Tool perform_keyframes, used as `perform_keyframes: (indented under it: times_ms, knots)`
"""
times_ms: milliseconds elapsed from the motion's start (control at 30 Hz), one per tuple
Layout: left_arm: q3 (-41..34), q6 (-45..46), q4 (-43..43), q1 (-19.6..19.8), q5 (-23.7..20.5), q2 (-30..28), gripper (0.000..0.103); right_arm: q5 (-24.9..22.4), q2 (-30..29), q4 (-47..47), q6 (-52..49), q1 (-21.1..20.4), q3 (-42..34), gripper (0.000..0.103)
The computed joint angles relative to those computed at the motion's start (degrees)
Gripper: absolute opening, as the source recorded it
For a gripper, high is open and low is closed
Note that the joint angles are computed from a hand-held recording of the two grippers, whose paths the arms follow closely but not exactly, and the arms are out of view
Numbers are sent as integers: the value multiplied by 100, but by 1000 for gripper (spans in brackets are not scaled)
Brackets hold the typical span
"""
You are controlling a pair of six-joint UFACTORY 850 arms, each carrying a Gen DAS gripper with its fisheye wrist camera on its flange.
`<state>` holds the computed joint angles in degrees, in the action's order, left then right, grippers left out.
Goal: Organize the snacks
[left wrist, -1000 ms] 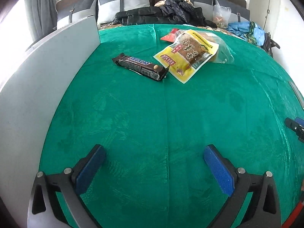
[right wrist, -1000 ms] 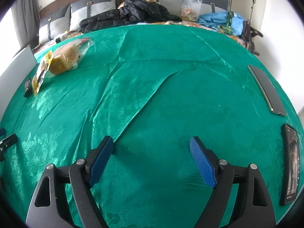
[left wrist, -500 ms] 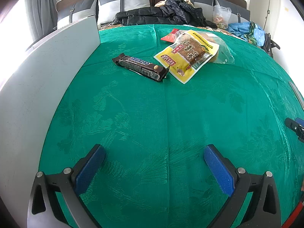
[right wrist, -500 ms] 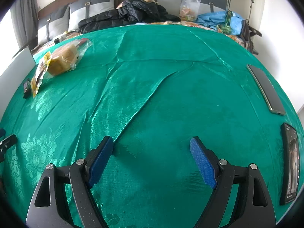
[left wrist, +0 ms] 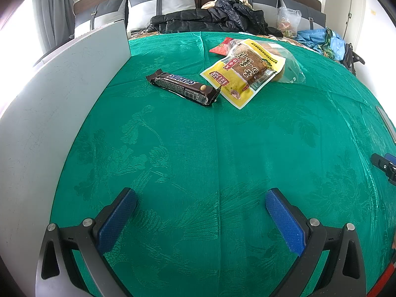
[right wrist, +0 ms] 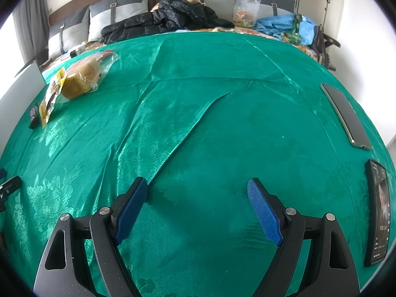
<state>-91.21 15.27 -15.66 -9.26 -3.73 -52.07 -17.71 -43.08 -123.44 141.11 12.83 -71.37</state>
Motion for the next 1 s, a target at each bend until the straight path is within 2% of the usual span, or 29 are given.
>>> perform_keyframes:
  times_ms: [1000]
  knots:
    - [13, 274, -262, 3, 20, 0, 103, -4, 0, 24, -4, -3, -4, 85]
